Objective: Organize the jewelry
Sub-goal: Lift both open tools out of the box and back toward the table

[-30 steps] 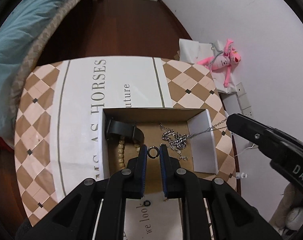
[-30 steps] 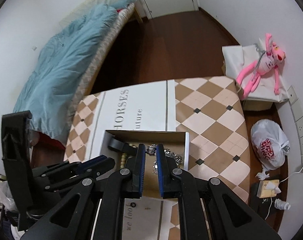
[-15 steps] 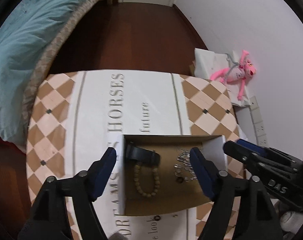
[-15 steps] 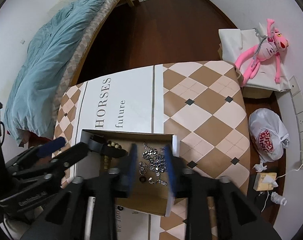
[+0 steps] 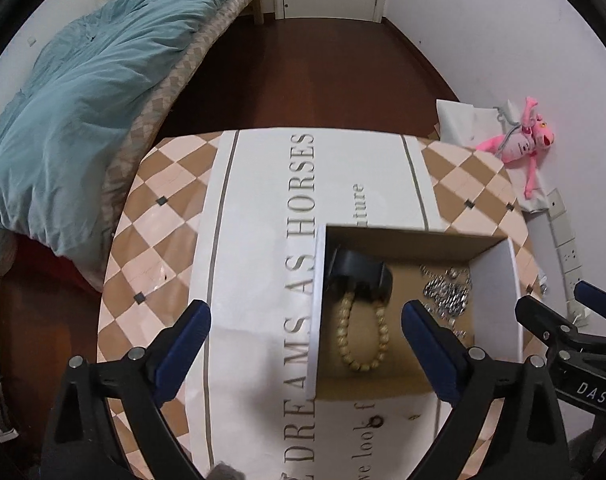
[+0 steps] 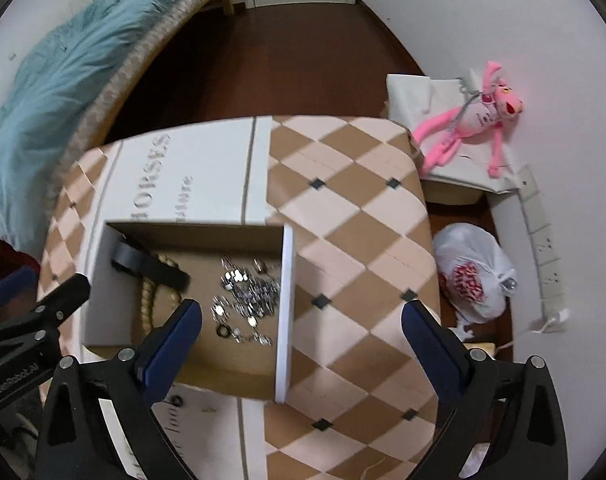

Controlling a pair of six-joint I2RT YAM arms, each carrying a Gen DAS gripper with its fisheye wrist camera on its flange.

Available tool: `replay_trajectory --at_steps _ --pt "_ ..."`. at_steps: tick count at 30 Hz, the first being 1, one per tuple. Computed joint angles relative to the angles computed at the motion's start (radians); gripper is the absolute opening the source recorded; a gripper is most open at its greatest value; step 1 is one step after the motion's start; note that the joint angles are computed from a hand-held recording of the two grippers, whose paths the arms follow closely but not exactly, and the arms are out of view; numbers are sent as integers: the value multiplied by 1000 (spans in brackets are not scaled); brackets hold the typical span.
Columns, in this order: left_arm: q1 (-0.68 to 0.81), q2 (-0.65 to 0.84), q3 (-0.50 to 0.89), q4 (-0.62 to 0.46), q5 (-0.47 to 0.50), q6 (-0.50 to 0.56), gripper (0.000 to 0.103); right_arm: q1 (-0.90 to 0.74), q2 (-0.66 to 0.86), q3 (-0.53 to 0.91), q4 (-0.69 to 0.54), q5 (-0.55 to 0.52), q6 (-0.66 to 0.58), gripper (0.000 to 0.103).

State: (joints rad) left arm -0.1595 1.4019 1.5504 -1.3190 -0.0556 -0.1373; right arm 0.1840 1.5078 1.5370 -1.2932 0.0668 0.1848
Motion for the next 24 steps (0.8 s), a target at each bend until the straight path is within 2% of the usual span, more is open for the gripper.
replay_trajectory --at_steps 4,11,15,18,22,24 --pt "1 -34 -21 -9 -14 2 97 23 -43 -27 -1 23 21 101" --pt "5 -95 14 -49 -22 1 98 63 -111 14 -36 31 59 101" --pt "7 -158 -11 -65 -36 5 98 93 -188 -36 -42 24 87 101" --pt "1 -210 -77 -66 -58 5 98 135 -281 -147 -17 15 135 101" --pt "7 -290 -242 -47 -88 4 97 217 -384 -333 51 29 214 101" --pt "12 -328 -344 -20 -100 11 97 248 -424 -427 105 7 245 93"
